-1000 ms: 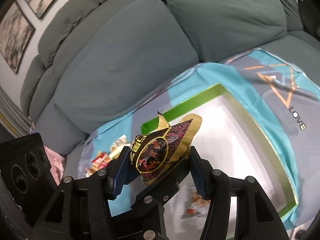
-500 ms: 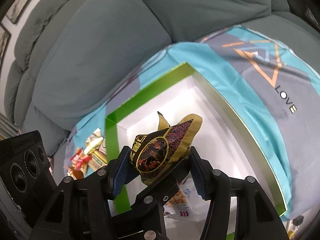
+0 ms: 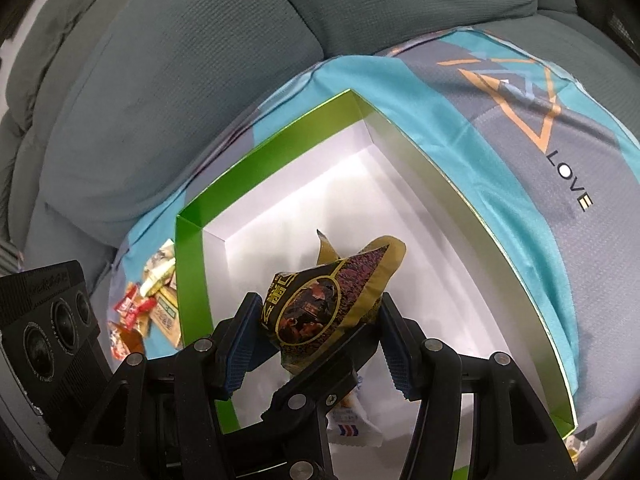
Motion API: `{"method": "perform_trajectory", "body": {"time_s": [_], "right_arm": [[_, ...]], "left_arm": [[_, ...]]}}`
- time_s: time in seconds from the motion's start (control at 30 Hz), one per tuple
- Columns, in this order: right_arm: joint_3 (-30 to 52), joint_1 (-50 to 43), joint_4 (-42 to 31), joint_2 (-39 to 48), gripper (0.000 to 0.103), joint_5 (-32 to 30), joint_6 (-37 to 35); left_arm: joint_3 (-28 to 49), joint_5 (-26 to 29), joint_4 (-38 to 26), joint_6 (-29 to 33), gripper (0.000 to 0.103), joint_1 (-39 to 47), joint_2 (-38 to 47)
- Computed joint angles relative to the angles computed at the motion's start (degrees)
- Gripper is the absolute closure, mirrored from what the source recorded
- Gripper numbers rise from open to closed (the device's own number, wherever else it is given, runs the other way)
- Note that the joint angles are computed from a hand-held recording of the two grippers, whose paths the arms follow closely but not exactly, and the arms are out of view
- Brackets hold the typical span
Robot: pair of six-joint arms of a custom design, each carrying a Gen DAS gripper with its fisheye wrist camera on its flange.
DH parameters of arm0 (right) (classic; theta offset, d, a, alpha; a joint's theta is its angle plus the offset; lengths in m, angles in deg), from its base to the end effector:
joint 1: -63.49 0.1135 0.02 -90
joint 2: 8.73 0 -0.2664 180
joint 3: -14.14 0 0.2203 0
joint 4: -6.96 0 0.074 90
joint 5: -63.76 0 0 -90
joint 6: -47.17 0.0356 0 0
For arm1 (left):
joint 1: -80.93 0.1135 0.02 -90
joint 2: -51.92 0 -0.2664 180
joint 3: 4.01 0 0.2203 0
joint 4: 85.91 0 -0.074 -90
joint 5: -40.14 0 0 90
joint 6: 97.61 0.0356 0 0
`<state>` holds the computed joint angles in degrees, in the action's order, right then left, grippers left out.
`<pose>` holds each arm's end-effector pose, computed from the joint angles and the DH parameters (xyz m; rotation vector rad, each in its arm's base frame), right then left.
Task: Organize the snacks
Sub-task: 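Carry the dark snack into the green box and release it, then move the right gripper back to the orange panda-print bag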
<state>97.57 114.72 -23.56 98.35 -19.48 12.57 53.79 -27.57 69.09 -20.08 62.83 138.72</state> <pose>0.2312 0.2812 0.1911 0.1451 2.6118 0.5858 0.2436 -0.0938 0.1862 0.2881 2.5374 -0.7026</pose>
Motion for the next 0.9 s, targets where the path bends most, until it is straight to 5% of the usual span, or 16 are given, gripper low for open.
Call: {"method": "perform_trajectory", "body": {"time_s": [0.23, 0.43, 0.6, 0.9], "right_arm": [[1.9, 0.8, -2.5, 0.3, 0.033, 3.4, -0.2], [0.5, 2.9, -1.7, -3.0, 0.023, 8.5, -0.4], [1.0, 4.8, 0.3, -3.6, 0.017, 9.8, -1.6], [15.3, 12.3, -11.8, 3.0, 0.017, 21.5, -2.4]], "left_arm": [[-2.6, -3.3, -1.1, 0.8, 0.043, 0.7, -7.3], [-5.0, -3.2, -6.4, 3.3, 0.02, 6.3, -19.7], [-4.6, -1.6, -16.3, 8.6, 0.012, 18.0, -28.7], [-4.5, 3.3, -25.6, 26.0, 0.008, 52.0, -32.0]]}}
